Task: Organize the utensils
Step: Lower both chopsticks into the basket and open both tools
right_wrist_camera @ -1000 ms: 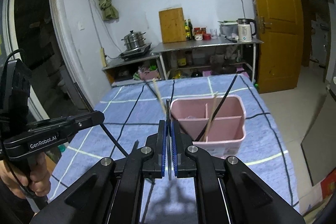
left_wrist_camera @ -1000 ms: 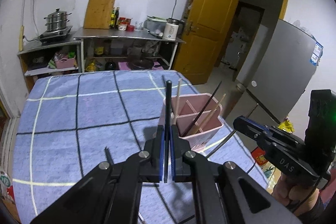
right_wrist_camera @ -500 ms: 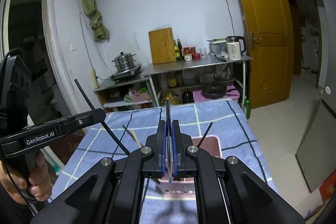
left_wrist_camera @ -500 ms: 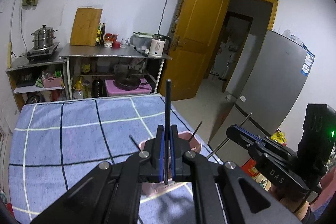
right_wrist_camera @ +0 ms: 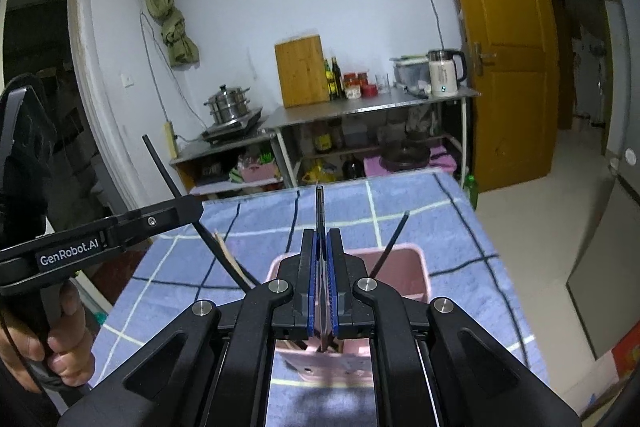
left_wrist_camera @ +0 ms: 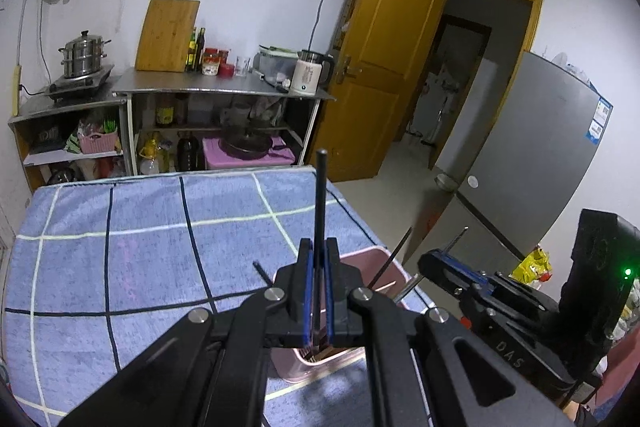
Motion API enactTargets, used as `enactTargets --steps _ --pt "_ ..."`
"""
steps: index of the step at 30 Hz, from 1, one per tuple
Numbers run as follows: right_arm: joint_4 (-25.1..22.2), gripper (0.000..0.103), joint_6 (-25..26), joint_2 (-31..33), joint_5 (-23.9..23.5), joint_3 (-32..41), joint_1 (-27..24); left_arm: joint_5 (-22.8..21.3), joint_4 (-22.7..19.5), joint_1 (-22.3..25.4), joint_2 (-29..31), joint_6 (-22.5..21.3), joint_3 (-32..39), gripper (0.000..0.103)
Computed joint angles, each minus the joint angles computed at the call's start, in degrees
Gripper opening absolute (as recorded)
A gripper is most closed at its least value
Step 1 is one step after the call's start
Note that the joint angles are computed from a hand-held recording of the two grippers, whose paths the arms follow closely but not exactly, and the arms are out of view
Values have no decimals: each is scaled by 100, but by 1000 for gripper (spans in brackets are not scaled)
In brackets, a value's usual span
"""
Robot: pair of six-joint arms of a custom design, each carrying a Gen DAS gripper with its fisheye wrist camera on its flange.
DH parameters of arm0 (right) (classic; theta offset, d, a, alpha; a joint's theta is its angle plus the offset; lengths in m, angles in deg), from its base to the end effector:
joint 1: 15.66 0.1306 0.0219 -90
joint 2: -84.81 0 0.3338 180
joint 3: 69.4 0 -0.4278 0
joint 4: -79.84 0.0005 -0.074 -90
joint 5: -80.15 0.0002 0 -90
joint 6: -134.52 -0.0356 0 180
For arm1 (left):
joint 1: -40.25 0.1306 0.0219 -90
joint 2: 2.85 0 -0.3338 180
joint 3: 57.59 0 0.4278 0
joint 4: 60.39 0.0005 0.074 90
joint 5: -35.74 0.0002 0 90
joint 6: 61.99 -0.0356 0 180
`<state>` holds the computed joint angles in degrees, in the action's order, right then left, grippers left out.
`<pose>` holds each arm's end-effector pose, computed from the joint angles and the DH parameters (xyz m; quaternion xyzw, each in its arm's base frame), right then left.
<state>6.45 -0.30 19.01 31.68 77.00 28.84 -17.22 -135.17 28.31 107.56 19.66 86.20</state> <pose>0.4422 0.4008 0.5966 0.1489 0.8511 0.0419 0.5017 0.5553 -0.1399 0.6109 0.2809 0.8277 -0.3016 0.3809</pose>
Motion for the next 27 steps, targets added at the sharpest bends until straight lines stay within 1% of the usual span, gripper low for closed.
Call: enactTargets --steps 6,12,16,21,23,25,27 --pt "93 5 -156 -126 -210 -484 -73 -50 94 -33 -168 -156 -465 5" --pt "65 5 -279 -201 -339 -792 -81 -169 130 -77 -219 -213 -724 5" --pt "42 5 -347 -250 -453 -962 -113 -275 81 -120 -188 -247 -806 5" --pt "-48 5 -446 -255 -510 -1009 -118 -317 84 -141 -196 -307 -879 6" --pt "-149 5 -499 -212 -543 -921 -129 -312 58 -141 -188 -315 -878 6" --pt "-222 5 -513 -196 -466 -864 -99 -278 78 -123 -188 -313 -869 6" --pt "-228 8 -515 -210 -391 -845 -62 -204 148 -85 -252 -298 -936 6"
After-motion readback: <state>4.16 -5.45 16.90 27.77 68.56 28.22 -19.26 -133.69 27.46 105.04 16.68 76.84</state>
